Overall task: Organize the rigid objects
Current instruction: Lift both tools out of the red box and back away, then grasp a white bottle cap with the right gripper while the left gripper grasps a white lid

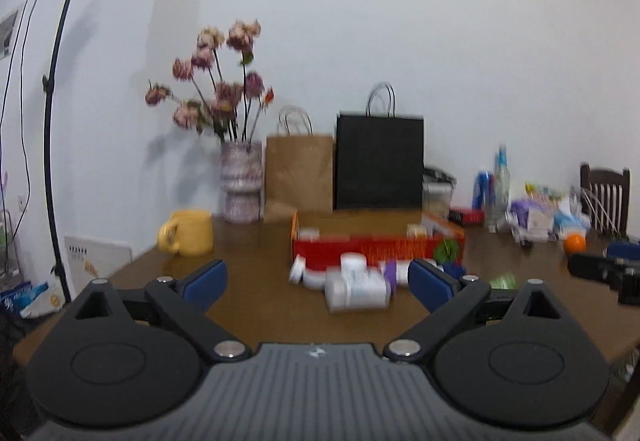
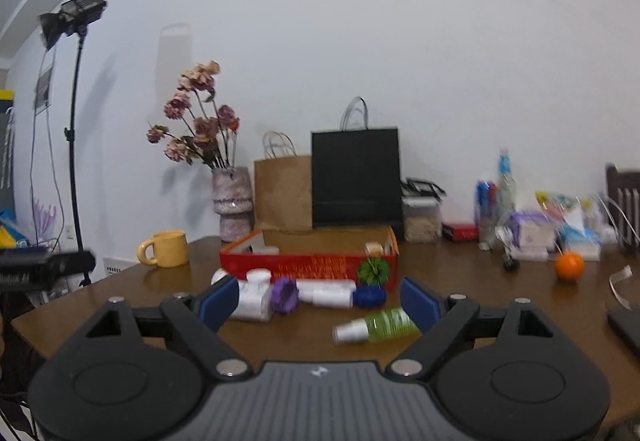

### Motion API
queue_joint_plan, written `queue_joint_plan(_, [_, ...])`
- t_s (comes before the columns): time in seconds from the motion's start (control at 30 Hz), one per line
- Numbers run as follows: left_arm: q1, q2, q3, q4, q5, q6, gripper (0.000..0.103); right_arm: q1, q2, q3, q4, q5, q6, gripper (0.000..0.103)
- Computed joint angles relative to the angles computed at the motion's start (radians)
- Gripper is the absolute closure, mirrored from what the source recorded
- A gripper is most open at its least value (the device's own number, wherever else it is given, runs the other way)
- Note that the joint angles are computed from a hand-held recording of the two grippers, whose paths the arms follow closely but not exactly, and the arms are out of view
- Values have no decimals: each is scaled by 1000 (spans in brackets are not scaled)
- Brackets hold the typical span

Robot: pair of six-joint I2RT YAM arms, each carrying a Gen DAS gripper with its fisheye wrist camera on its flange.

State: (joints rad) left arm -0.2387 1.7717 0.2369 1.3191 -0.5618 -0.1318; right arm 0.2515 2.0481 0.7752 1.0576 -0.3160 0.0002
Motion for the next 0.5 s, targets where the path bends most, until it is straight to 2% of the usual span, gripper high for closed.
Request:
queue_joint_plan(0.17, [10, 4, -20, -39, 58, -1, 2, -1, 9, -51, -6, 42, -42, 15])
queue_joint_plan(0.33, [48, 68, 43, -45, 80, -3, 2, 19, 53, 15, -53, 43, -46, 15])
queue_joint_plan(0.5, [131, 130, 149, -132, 125, 2, 3, 51, 116, 146, -157, 45, -52, 15])
